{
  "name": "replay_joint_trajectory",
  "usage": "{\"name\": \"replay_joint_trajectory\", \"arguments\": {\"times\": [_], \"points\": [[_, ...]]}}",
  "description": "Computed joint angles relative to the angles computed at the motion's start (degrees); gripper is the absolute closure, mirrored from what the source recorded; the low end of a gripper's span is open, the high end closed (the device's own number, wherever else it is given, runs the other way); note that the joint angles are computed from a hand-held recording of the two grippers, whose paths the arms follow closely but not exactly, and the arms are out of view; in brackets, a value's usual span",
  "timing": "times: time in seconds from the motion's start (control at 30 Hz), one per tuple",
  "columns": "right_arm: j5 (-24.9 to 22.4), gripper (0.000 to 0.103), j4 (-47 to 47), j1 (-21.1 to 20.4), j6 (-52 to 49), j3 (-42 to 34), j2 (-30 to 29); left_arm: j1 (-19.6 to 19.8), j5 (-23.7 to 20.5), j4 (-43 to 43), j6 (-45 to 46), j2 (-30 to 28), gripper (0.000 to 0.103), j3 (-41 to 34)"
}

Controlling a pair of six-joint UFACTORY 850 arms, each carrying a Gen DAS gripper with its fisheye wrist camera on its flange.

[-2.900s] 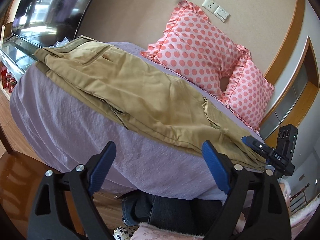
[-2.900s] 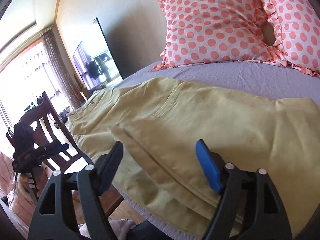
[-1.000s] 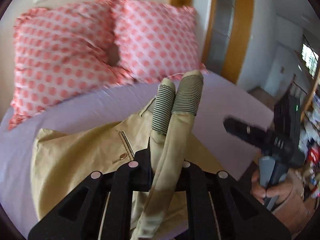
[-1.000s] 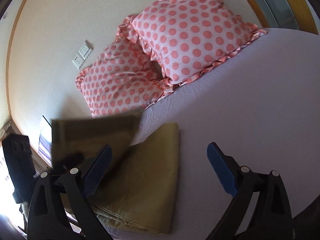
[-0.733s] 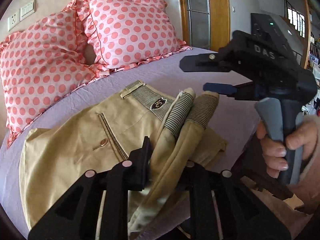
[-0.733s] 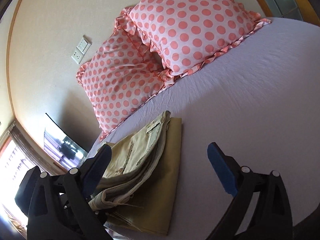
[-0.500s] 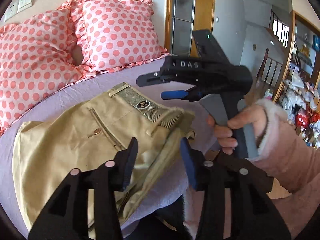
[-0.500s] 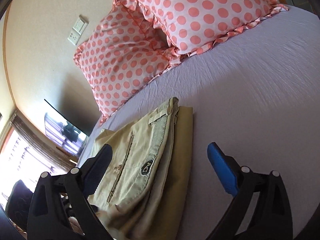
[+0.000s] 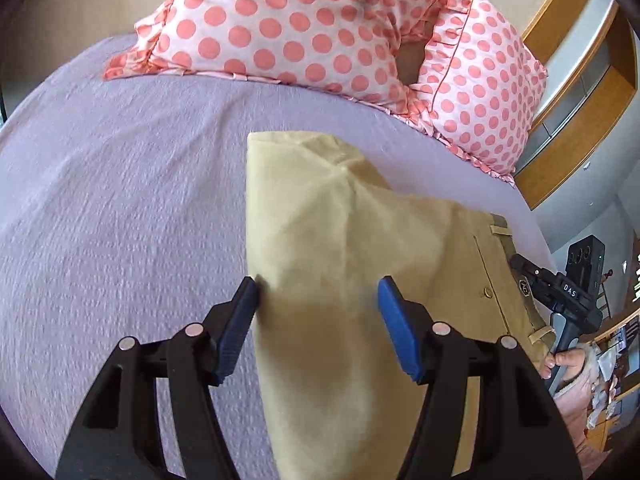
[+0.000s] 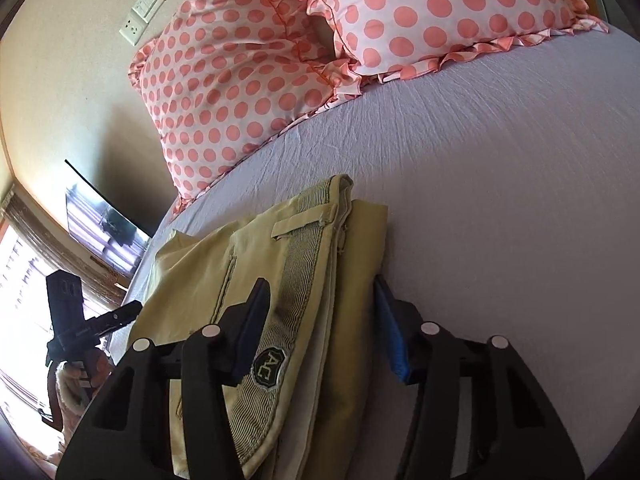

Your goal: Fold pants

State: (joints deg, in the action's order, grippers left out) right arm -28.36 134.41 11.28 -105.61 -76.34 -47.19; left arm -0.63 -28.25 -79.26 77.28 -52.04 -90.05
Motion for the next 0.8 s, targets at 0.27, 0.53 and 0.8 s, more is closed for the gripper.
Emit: {"name": "replay_joint_trajectory", "arguments": {"times": [0.27, 0.53, 0.8], "points": [[-3.0, 0.063, -7.5, -1.2, 7.3, -1.8, -1.5, 1.0, -5.8, 4.0, -6.3, -3.9, 0.024, -5.6], [-13.4, 0.090, -16.7, -2.8, 14.9, -3.5, -2.9, 1.4, -10.5, 6.3, -11.9, -7.3, 0.091, -10.9], [-10.5, 0.092, -17.0, -2.6, 13.2, -11.6, -4.3, -1.3, -2.0, 4.6, -6.4, -4.4, 0.097, -12.3]]}}
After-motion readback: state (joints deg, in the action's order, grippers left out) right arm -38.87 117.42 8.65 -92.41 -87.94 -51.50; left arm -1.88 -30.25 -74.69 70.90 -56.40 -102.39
